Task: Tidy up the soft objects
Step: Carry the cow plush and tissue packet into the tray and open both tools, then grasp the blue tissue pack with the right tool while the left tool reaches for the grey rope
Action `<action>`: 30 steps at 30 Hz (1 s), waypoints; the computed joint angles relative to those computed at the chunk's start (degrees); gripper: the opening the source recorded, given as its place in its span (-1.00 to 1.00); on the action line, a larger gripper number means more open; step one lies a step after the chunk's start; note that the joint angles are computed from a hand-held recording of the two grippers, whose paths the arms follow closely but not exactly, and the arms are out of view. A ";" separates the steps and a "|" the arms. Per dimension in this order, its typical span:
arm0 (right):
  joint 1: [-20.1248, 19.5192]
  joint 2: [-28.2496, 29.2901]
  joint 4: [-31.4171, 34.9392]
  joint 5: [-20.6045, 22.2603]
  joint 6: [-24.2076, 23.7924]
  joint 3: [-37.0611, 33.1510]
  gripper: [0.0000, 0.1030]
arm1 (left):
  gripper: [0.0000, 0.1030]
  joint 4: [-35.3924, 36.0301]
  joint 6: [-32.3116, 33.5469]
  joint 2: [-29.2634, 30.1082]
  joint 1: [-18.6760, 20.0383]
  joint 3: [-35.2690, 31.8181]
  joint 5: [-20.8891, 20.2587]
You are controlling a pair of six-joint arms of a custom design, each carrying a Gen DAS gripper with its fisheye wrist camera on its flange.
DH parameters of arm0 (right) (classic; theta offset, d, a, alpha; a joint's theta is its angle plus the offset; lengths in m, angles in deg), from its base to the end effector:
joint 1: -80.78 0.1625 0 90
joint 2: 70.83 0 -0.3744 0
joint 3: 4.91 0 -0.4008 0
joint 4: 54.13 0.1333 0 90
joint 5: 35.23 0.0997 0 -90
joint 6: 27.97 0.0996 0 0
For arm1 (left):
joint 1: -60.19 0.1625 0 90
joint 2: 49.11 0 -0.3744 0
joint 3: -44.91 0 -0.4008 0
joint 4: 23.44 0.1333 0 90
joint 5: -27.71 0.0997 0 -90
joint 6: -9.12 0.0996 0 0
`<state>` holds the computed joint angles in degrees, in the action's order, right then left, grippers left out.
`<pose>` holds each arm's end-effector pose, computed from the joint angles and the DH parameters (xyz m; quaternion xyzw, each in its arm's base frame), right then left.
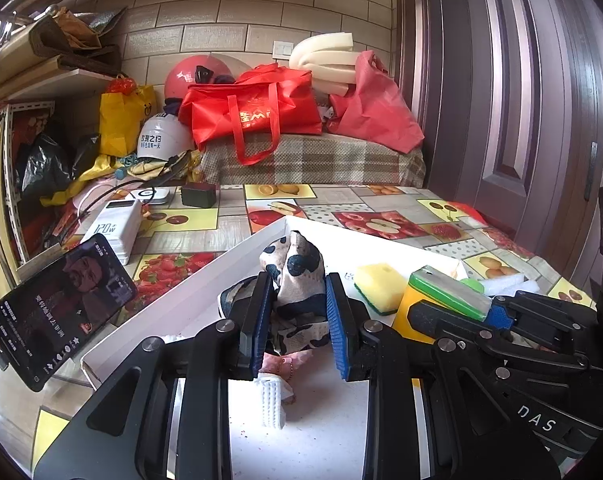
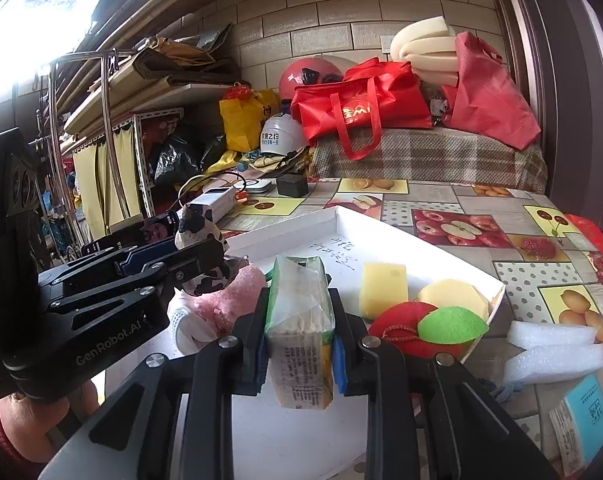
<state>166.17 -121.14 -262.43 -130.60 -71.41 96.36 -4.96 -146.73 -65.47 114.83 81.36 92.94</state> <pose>0.0736 -0.6294 0.1931 0.2518 -0.7927 0.4900 0.2611 -0.2879 -0.7082 -0.0040 0.3559 0.8102 -0.4406 0.1509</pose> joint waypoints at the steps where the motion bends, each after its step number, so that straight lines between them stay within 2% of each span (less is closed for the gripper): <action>1: 0.04 0.03 -0.12 -0.05 -0.06 0.03 -0.51 | -0.49 -0.26 0.04 -0.10 -0.03 0.22 -0.15; 2: 0.08 0.08 -0.14 -0.11 -0.22 0.01 -0.50 | -0.41 -0.58 0.10 -0.21 -0.07 0.45 -0.33; 4: 0.19 0.16 0.01 -0.37 -0.64 0.01 -0.45 | -0.12 -1.39 0.31 -0.57 -0.17 1.24 -0.67; 5: 0.30 0.31 -0.25 -0.70 -0.81 -0.07 -0.26 | 0.13 -2.85 0.42 -1.19 -0.32 2.52 -1.53; 7: 0.37 0.76 -1.85 -1.33 0.21 -0.33 0.02 | 0.39 -5.80 -0.85 -2.64 -0.22 5.02 -2.65; 8: 0.18 0.68 -1.95 -1.23 1.34 -0.39 0.36 | 0.60 -6.51 -2.16 -3.22 0.06 5.72 -2.68; 9: -0.09 0.45 -1.58 -1.09 2.72 -0.48 0.82 | 0.84 -7.12 -3.45 -3.78 0.38 6.40 -2.50; 10: -0.25 0.31 -1.15 -1.25 3.76 -0.64 1.00 | 0.96 -7.64 -4.41 -4.25 0.60 6.99 -2.36; 13: -0.14 0.52 -1.73 -2.07 4.42 -0.81 1.00 | 1.00 -6.01 -5.89 -3.53 0.95 5.35 -2.22; 22: 0.64 1.69 -6.87 -1.82 -0.86 0.15 1.00 | 1.00 -7.35 -4.99 -4.19 0.76 6.79 -2.30; 30: 0.41 1.66 -7.25 -1.33 -0.34 0.14 1.00 | 1.00 -8.04 -4.77 -4.60 0.72 7.49 -2.14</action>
<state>166.58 -119.47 -269.67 -131.93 -71.75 96.50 -13.00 -151.50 -70.07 115.56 88.85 90.81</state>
